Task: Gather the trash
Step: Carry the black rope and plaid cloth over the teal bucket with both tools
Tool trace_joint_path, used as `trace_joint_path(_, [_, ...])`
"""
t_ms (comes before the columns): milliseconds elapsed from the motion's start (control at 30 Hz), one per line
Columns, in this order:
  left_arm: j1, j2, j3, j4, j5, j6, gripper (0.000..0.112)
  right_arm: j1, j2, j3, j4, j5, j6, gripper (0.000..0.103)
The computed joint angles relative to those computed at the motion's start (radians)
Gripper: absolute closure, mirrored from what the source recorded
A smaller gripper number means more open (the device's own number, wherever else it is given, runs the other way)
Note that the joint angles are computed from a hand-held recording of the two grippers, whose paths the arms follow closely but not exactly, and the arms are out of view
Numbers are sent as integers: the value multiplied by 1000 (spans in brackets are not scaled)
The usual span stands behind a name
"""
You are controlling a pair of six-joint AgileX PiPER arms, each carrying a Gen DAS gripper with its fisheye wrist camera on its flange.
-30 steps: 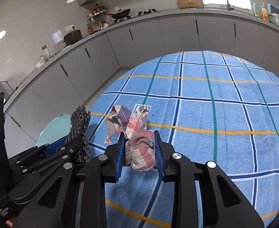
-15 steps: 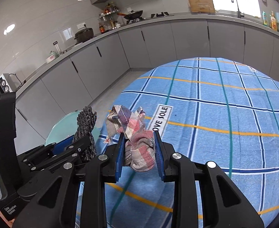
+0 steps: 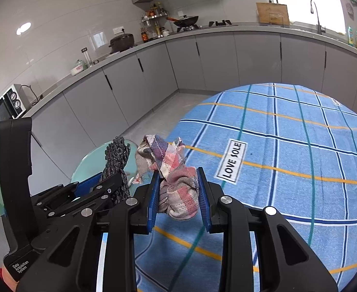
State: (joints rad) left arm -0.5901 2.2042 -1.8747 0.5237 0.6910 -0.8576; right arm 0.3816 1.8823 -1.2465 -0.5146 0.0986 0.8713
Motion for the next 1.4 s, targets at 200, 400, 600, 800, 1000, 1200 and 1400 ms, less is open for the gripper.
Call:
trace_joint_path(200, [30, -48, 78, 23, -33, -32, 88, 38, 18, -39, -20, 16, 12, 73])
trace_joint_path(400, [66, -92, 147, 42, -61, -60, 88, 79, 57, -114, 69, 44, -89, 73])
trace_joint_path(600, [113, -130, 215, 53, -88, -82, 88, 121, 118, -215, 162, 78, -197, 73])
trace_joint_path(800, [170, -151, 262, 42, -110, -86, 88, 156, 190, -336, 202, 124, -249, 73])
trace_joint_path(1000, [209, -137, 262, 14, -119, -58, 88, 165, 278, -471, 277, 176, -322, 73])
trace_joint_path(1200, [254, -103, 245, -59, -130, 15, 88, 175, 370, -608, 333, 230, -379, 73])
trace_joint_path(1400, [280, -58, 199, -115, -117, 88, 88, 168, 474, -767, 373, 300, -429, 73])
